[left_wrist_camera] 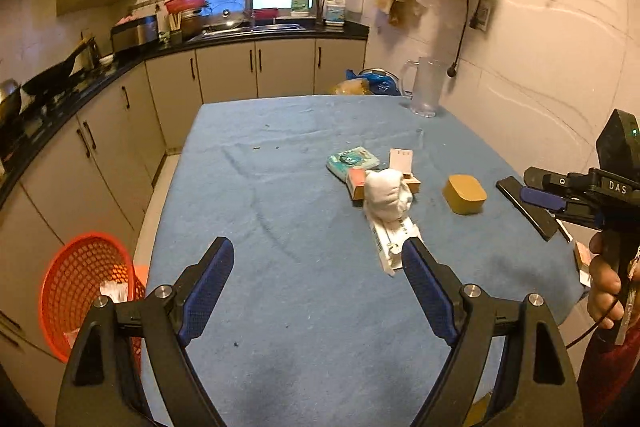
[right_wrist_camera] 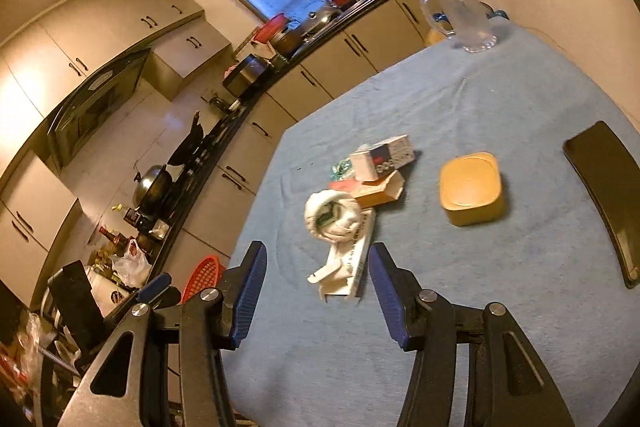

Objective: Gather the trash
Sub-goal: 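Move both open tools back over the remaining items on the table, then grasp the white printed box with the left tool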

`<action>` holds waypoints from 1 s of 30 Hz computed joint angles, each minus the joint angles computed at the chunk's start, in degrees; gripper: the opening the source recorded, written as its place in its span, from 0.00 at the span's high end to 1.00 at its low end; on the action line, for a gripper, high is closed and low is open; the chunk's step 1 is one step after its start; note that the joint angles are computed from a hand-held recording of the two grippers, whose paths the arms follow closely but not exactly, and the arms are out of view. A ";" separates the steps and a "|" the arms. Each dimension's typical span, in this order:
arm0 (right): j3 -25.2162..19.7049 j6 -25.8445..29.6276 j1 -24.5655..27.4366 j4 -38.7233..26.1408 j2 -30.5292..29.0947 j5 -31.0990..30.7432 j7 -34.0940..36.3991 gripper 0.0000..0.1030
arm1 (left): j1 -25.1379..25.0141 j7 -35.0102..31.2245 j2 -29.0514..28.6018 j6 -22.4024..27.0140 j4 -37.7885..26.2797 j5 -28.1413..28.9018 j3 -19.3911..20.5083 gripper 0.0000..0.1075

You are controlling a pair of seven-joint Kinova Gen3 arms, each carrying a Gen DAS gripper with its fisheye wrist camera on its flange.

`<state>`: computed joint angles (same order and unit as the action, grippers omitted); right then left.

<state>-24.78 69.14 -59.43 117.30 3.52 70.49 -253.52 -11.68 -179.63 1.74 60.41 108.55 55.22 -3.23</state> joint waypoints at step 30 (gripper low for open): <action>3.14 -0.95 6.17 1.92 -1.04 -14.14 6.46 0.39 | 8.14 11.41 10.54 -2.99 -5.20 -7.80 8.15 0.21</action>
<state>-21.63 68.19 -53.26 119.22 2.48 56.35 -247.06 -3.53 -168.22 12.28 57.42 103.34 47.42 4.92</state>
